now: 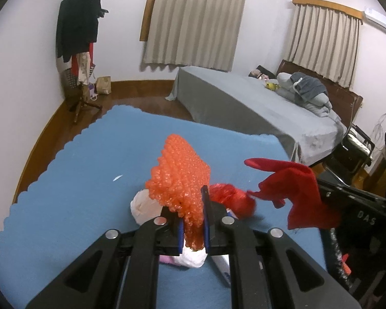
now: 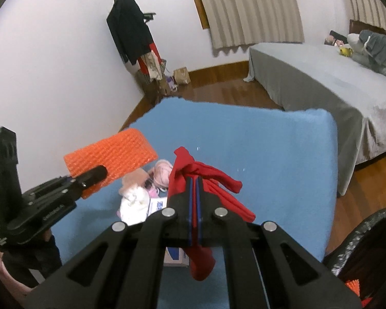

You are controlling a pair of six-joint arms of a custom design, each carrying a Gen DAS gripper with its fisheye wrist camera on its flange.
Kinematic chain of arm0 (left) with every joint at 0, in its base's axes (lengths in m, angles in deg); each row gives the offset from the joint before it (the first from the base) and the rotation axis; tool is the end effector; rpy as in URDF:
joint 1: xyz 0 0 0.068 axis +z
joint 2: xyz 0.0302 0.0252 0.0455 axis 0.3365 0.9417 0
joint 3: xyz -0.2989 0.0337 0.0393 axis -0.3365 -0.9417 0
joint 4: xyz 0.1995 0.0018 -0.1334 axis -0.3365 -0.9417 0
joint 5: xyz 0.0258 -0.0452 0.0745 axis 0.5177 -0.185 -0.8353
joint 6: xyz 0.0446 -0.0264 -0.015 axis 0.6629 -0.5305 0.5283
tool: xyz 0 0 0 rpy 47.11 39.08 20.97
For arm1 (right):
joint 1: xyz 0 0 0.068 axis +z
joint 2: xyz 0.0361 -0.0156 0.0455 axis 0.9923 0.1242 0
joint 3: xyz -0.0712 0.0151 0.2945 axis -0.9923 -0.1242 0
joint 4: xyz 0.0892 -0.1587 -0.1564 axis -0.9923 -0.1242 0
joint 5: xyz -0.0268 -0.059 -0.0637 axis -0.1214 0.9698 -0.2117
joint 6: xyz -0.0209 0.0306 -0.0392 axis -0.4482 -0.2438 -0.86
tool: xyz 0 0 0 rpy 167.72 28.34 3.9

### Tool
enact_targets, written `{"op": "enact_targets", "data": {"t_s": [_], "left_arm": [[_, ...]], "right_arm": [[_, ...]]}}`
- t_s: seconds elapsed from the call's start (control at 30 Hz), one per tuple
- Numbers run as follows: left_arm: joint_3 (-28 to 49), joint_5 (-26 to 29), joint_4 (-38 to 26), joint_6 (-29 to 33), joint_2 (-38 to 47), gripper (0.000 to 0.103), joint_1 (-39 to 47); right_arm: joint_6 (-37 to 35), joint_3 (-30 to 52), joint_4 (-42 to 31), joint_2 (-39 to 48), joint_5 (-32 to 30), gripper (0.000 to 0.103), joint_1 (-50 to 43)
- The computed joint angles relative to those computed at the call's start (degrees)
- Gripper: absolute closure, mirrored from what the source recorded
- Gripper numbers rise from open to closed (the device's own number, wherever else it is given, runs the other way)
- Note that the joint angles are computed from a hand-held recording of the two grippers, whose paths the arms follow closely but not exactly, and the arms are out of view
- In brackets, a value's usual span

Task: Collect trash
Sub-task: 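Open the left tool over the bin while the right tool releases the red glove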

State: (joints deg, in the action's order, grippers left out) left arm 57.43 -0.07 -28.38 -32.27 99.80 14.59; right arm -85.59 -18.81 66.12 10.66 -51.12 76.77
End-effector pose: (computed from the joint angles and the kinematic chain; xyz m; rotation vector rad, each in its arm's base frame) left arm 0.2411 -0.0313 0.1049 0.2411 2.2050 -0.3638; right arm 0.2016 -0.0077 0.1180 -0.0574 2.2534 0.4098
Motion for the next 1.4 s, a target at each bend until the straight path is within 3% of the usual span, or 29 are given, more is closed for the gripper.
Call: {"op": "enact_targets", "data": {"t_s": [0.43, 0.8, 1.0, 1.2, 1.4], "left_arm": [[0.14, -4.26, -5.65, -4.92, -9.79, 0.092, -10.95], [0.72, -9.31, -9.07, -8.98, -14.78, 0.092, -23.76], [2.44, -11.73, -9.79, -10.76, -14.69, 0.092, -31.7], [6.07, -14.66, -11.04, -11.97, -12.7, 0.092, -41.25], [10.31, -17.01, -10.81, -13.17, -8.27, 0.092, -49.88]], "right_arm": [[-6.64, -0.18, -20.95, -24.36, -9.04, 0.101, -14.28], [-20.32, 3.92, -43.13, -36.24, -22.81, 0.101, -37.34], [-34.82, 7.64, -56.78, -35.99, -30.6, 0.101, -53.88], [-53.73, 12.63, -69.07, -28.08, -35.48, 0.101, -71.22], [-64.76, 16.82, -72.21, -17.86, -36.1, 0.101, -83.02]]}}
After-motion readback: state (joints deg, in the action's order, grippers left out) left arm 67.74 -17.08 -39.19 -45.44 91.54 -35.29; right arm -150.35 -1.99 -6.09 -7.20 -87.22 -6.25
